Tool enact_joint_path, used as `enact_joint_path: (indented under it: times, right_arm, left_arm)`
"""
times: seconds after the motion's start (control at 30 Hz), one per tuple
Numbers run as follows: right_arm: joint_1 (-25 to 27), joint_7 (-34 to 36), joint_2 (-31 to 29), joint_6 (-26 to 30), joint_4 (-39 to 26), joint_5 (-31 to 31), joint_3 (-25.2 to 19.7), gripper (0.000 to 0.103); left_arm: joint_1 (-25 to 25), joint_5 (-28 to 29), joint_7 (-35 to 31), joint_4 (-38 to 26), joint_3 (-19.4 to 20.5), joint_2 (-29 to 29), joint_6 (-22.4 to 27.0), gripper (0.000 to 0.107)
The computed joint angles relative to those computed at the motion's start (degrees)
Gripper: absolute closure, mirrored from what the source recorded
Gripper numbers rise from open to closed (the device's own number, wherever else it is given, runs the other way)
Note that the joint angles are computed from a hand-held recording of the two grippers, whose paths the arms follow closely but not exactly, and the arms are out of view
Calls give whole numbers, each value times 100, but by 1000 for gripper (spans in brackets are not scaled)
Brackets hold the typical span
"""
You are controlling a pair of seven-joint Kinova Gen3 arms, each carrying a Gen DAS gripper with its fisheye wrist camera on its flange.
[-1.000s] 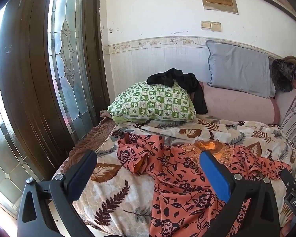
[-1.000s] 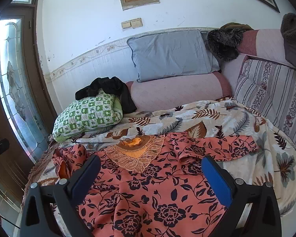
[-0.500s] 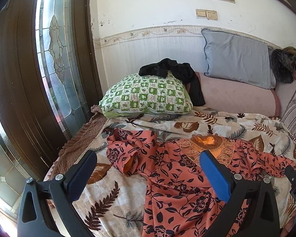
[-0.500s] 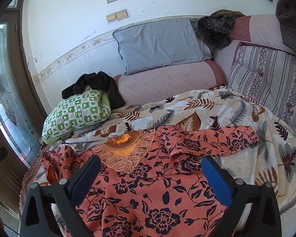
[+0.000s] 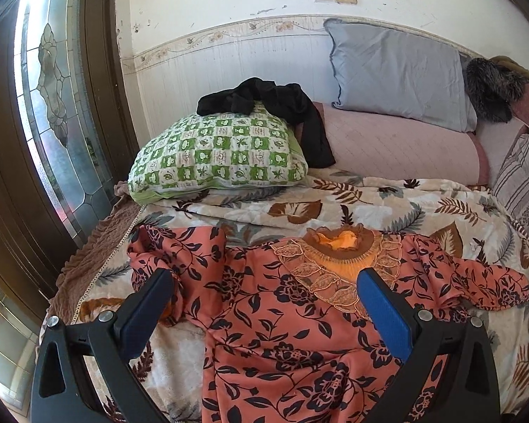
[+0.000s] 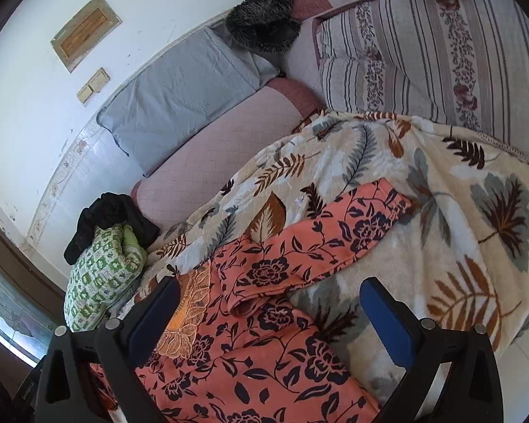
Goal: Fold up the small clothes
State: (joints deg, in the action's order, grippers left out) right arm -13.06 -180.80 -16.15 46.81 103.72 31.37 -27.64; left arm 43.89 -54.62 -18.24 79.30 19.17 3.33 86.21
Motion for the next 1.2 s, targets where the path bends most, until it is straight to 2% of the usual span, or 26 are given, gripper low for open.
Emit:
enact_joint_path:
  times: [0.07,0.23,0.43,0.57,0.9,1.03,1.2]
  right_arm:
    - [-29,190,133,293,-236,125,-176,0]
    - [-632,543,472,367,-546,169,-123,0]
    - [-1254,428,697,774,-877,593,-306,0]
    - [-1618,388,757,988,-1067,811,-291,0]
    - [-2255,272,901,1308,-1302,1165,-178,0]
    - [-2369,136,910,1293,-1252,1254,-122,0]
    - [-2370,307,910,1236,-1251,1046,59,0]
  left_arm:
    - [20,-47,35,8,10,-45,94,4]
    - [-4,-241,233,85,144,-291,546,4]
    - [-229,-472,428,237,517,-697,1098,4]
    - [-488,-497,503,317,782,-932,1264,4]
    - [-1141,-356,496,477,1255,-1245,1267,4]
    - [-1326,-307,469,499,1351,-1250,1207,4]
    - [-1401,-297,438,510,1379,-1177,1134,4]
